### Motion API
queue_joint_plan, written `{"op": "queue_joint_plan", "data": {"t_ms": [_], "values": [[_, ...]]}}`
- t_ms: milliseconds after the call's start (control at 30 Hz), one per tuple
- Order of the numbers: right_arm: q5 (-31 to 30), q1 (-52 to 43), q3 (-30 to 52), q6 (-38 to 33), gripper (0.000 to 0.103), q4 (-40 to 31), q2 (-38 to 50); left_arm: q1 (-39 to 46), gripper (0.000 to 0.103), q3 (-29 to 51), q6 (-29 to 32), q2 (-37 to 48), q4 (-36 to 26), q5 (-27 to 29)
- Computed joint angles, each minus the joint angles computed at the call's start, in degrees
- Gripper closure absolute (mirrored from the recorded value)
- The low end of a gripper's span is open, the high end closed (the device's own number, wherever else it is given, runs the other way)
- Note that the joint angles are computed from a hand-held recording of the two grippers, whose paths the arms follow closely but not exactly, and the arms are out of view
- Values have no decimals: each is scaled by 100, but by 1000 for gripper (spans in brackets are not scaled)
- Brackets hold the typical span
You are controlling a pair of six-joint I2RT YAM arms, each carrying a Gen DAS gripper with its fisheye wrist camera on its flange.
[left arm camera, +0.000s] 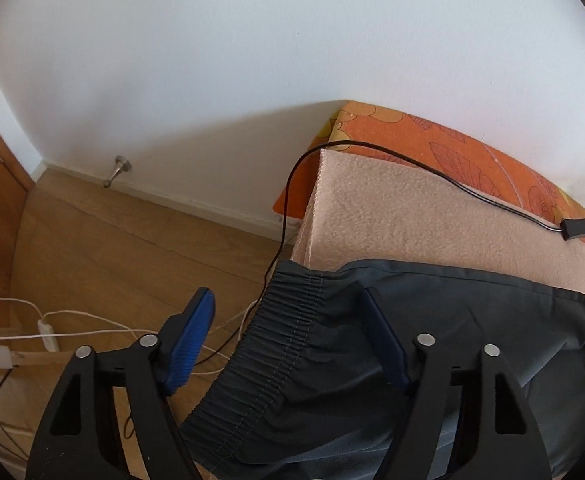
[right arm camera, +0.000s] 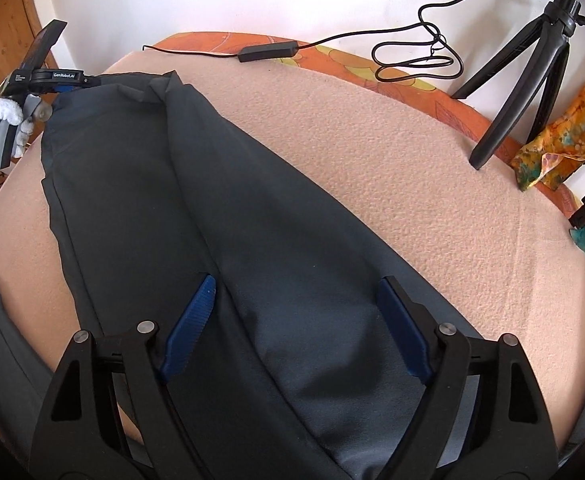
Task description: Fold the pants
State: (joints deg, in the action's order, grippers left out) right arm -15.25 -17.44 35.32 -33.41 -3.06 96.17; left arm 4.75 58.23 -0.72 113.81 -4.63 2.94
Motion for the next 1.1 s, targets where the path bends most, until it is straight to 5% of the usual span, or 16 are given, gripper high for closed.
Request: {"op": "queue_joint_plan", "data": {"t_ms": [67, 100, 167, 267, 333, 667, 933, 1100], "values": [[-13, -46, 91, 1, 29, 9, 101, 47, 62, -43, 85, -57, 31, 242], [-23, -78, 117, 26, 34, -8, 105, -1, 65, -88, 99, -109, 71, 78], [-123, -170, 281, 54, 59, -145, 192, -49, 79, -101, 218, -165, 60, 37], [-394, -390, 535, 60, 90, -476, 291, -61, 80, -189, 323, -299, 149, 37], [-483, -505, 500, 81, 96, -456, 159, 15, 80, -289, 393, -441, 210, 208], [-878, -773, 297, -315, 99, -1351, -1339, 453, 81, -872, 645, -1663, 141, 808], [-1565, -1718, 312, -1492, 99, -3491, -3131, 1062, 81, -1613, 1214, -3700, -723, 1602], [-2152, -2934, 314, -2974, 99, -5274, -4051, 1767, 81, -2108, 1805, -5117, -1627, 2285]]}}
